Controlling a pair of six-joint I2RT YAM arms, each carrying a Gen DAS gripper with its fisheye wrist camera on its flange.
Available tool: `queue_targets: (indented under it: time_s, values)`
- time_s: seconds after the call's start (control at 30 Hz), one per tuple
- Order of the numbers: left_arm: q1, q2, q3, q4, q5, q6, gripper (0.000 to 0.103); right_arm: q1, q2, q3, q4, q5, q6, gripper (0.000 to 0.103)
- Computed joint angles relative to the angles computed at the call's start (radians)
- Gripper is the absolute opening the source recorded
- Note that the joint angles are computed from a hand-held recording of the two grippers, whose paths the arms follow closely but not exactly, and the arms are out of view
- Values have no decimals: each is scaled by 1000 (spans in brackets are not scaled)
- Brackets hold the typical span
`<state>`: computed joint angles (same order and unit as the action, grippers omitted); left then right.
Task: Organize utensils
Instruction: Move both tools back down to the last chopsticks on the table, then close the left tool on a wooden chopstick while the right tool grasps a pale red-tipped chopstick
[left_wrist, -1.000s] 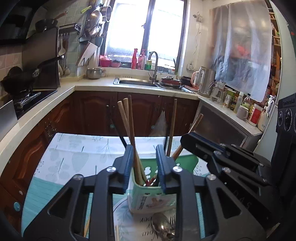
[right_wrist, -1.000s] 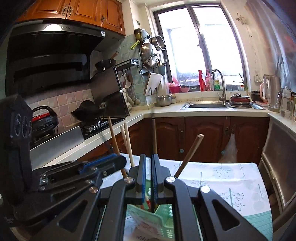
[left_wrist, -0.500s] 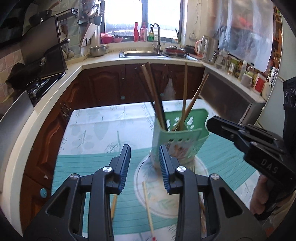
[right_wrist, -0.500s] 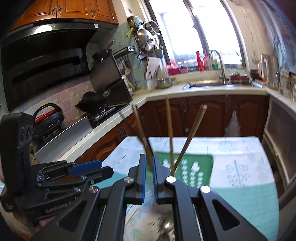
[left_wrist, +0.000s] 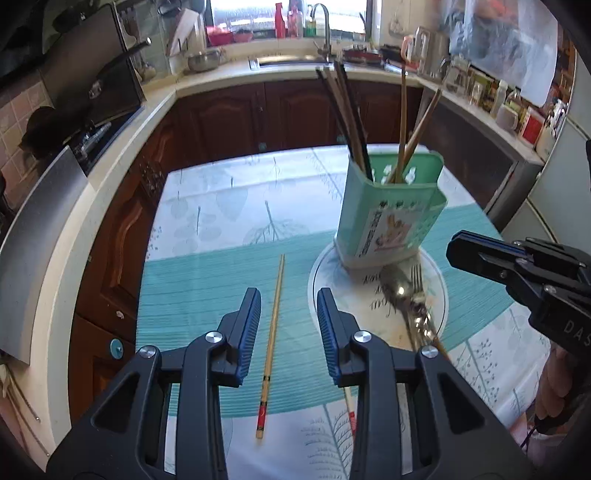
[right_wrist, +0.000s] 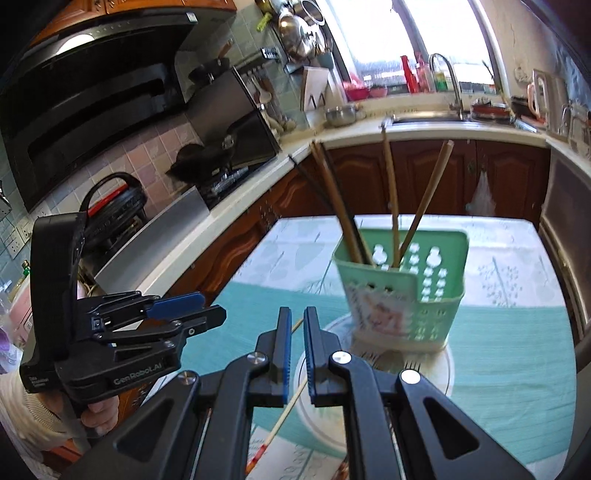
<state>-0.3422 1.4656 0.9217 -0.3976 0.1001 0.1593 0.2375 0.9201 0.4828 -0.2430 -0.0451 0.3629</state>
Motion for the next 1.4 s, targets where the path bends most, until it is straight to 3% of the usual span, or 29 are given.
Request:
queue_targets:
  time_s: [0.1, 0.63, 0.97, 1.27, 1.33, 1.4]
  values:
    - [19, 65, 38, -45, 16, 12, 36, 23, 63, 19, -16, -7, 32, 7]
    - [70, 549, 347, -229, -2, 39, 37, 21, 362, 24, 56, -102, 113, 7]
    - [46, 707, 471, -281, -45, 47, 37, 3, 432, 18, 91, -139, 104, 7]
    - [2, 772, 566, -369, -85, 74, 17, -8, 469, 21, 103, -160, 98, 7]
    - [-4, 788, 593, -404, -88, 64, 6, -10, 475, 21, 106, -165, 99, 7]
    - [-14, 791, 596, -410, -95, 59, 5, -9, 473, 21, 103, -165, 98, 7]
